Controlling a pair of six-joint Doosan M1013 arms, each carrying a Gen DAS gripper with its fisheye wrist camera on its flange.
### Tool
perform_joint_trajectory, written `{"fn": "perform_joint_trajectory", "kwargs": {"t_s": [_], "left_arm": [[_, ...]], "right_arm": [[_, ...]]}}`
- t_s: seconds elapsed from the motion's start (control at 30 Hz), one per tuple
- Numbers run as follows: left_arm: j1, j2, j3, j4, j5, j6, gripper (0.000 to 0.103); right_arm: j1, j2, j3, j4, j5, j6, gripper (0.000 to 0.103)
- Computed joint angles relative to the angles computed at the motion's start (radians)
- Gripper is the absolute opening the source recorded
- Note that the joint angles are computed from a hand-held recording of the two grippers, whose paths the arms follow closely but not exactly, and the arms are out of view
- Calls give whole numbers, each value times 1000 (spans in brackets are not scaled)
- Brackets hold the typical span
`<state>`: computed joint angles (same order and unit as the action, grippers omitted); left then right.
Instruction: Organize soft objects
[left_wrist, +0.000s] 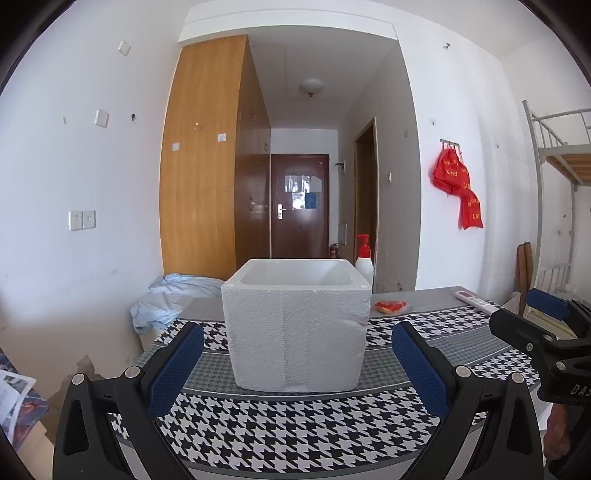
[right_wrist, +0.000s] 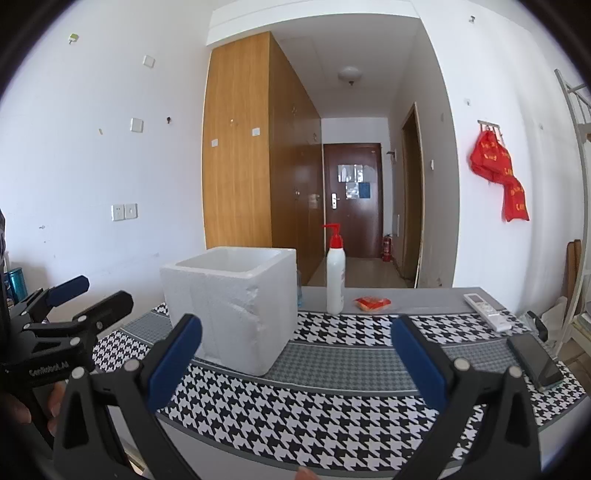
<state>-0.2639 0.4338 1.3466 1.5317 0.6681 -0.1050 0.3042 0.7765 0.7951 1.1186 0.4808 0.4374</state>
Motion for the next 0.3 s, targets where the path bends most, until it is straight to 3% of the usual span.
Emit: {"fn": "perform_joint_trajectory", "kwargs": {"t_s": [0.3], "left_arm": [[0, 4, -4, -3, 3, 7, 102]], "right_arm": [[-2, 1, 1, 10, 16, -9, 103]]}}
